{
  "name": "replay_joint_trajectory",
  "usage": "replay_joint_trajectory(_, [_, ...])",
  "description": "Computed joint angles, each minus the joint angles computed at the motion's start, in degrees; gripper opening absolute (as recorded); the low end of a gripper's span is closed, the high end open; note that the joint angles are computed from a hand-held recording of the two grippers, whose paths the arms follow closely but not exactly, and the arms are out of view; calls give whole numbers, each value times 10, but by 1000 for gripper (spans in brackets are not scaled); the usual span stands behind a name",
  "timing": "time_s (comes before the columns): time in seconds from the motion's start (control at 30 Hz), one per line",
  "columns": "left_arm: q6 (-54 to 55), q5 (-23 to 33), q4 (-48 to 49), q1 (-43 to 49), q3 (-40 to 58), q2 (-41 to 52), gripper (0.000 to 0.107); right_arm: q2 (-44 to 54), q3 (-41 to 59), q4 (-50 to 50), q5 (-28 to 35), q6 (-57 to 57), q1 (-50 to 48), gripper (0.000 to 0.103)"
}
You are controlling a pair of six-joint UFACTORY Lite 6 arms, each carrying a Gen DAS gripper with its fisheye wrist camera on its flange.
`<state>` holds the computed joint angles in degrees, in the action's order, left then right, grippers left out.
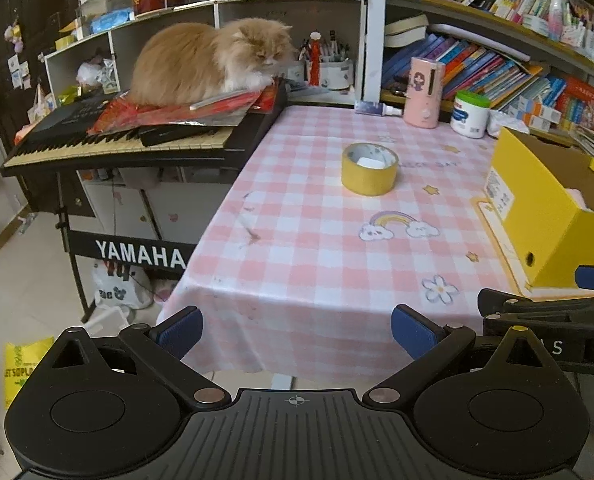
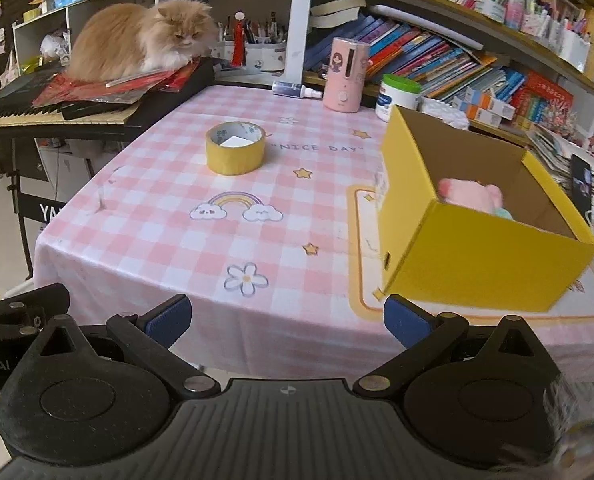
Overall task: Organize objects
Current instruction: 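Move both open tools toward the yellow tape roll on the table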
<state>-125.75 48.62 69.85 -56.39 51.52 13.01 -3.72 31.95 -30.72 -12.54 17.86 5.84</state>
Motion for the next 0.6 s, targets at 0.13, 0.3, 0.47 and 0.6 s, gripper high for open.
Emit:
replay_joint_trajectory(0.13, [1, -26, 20, 47, 24, 22, 102, 81, 83, -38, 1, 35, 9, 103])
replay_joint_trajectory(0.3, [30, -49, 25, 99, 75, 61, 102, 179, 200, -200, 3, 196, 6, 103])
replay_joint_trajectory(0.47, [68, -68, 14, 144, 137, 105, 102, 264, 314, -362, 7, 353, 7, 103])
replay_joint_trajectory(0.6, [106, -72, -3, 170, 191, 143, 102, 335, 414, -541, 6, 531, 7, 103])
